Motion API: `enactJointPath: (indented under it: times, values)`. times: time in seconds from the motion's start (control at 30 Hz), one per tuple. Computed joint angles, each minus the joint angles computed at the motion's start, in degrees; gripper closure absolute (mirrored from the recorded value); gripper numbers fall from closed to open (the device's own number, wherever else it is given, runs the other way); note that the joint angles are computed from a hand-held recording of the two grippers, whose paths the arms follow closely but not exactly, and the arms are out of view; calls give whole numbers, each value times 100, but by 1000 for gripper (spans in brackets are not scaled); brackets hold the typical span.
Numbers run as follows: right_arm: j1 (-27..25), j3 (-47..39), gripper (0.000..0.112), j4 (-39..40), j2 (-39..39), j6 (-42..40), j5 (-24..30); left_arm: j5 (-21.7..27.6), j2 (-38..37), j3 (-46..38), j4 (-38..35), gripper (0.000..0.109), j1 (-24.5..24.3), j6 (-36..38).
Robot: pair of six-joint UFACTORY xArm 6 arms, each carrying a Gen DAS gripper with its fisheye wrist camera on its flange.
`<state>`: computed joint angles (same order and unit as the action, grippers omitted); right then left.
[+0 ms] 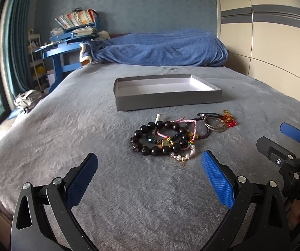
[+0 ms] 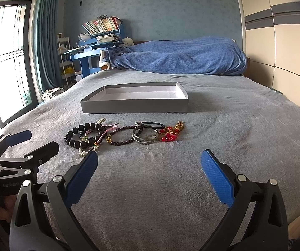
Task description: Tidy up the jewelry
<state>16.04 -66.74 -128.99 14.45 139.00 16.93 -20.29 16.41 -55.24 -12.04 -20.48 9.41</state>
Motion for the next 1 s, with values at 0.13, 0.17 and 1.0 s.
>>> enactJointPath:
  times: [0.13, 0.17, 1.0]
  values:
    - [-28, 9, 15, -31, -3, 63, -8, -196, 66, -39, -376, 10, -59, 227]
    - [-33, 17, 15, -31, -13, 73, -12, -290, 72, -27, -514, 10, -92, 299]
    - [-197, -290, 15, 81, 227, -29, -301, 287, 79, -256, -443, 10, -39, 478]
